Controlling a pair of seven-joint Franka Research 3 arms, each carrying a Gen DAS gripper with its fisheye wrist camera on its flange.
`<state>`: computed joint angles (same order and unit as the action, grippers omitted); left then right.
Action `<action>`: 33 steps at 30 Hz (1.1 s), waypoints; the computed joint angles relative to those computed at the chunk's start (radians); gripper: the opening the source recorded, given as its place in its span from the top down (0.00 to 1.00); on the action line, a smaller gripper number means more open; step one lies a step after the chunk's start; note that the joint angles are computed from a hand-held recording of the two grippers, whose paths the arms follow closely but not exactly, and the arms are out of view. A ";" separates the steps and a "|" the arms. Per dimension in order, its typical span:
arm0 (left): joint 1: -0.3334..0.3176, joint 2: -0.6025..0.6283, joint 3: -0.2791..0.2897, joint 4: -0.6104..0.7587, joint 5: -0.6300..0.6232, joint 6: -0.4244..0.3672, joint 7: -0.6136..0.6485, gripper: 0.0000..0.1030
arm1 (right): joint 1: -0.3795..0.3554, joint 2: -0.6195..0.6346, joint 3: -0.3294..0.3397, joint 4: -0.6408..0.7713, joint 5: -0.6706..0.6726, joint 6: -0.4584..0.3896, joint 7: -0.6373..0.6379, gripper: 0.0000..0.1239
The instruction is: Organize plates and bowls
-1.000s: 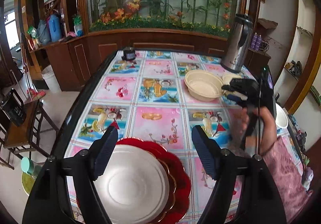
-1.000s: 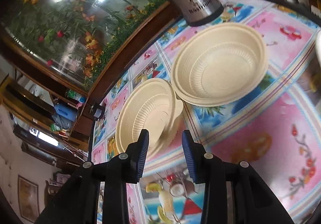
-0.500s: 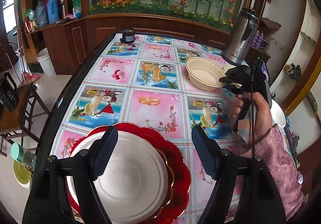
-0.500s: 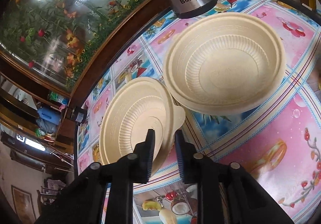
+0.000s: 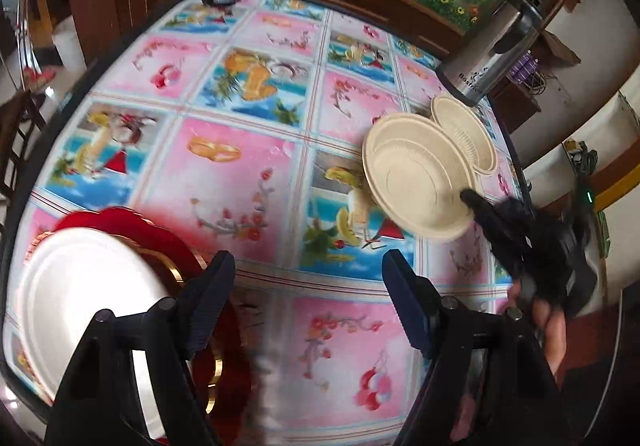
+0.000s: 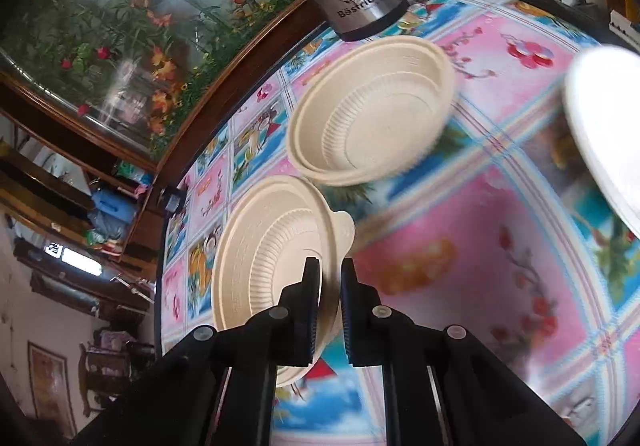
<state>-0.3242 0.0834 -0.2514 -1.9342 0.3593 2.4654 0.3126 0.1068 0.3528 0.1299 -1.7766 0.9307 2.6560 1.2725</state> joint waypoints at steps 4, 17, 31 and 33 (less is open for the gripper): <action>-0.009 0.080 0.005 0.068 -0.019 -0.024 -0.057 0.26 | -0.079 -0.043 0.011 -0.068 0.172 -0.094 -0.160 0.93; -0.048 0.221 0.031 0.237 -0.014 -0.082 -0.135 0.27 | -0.090 -0.044 -0.039 -0.064 0.261 -0.273 -0.306 0.93; -0.067 0.281 0.032 0.261 -0.013 -0.021 -0.083 0.88 | -0.075 -0.035 -0.044 -0.057 0.238 -0.271 -0.288 0.93; -0.074 0.278 0.036 0.258 0.002 -0.014 -0.078 0.89 | -0.079 -0.032 -0.043 -0.055 0.244 -0.277 -0.289 0.93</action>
<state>-0.3982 0.3612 -0.2152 -1.6765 0.3611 2.4515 0.2346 0.0278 0.3207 0.0866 -1.8316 1.1748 2.3790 0.9839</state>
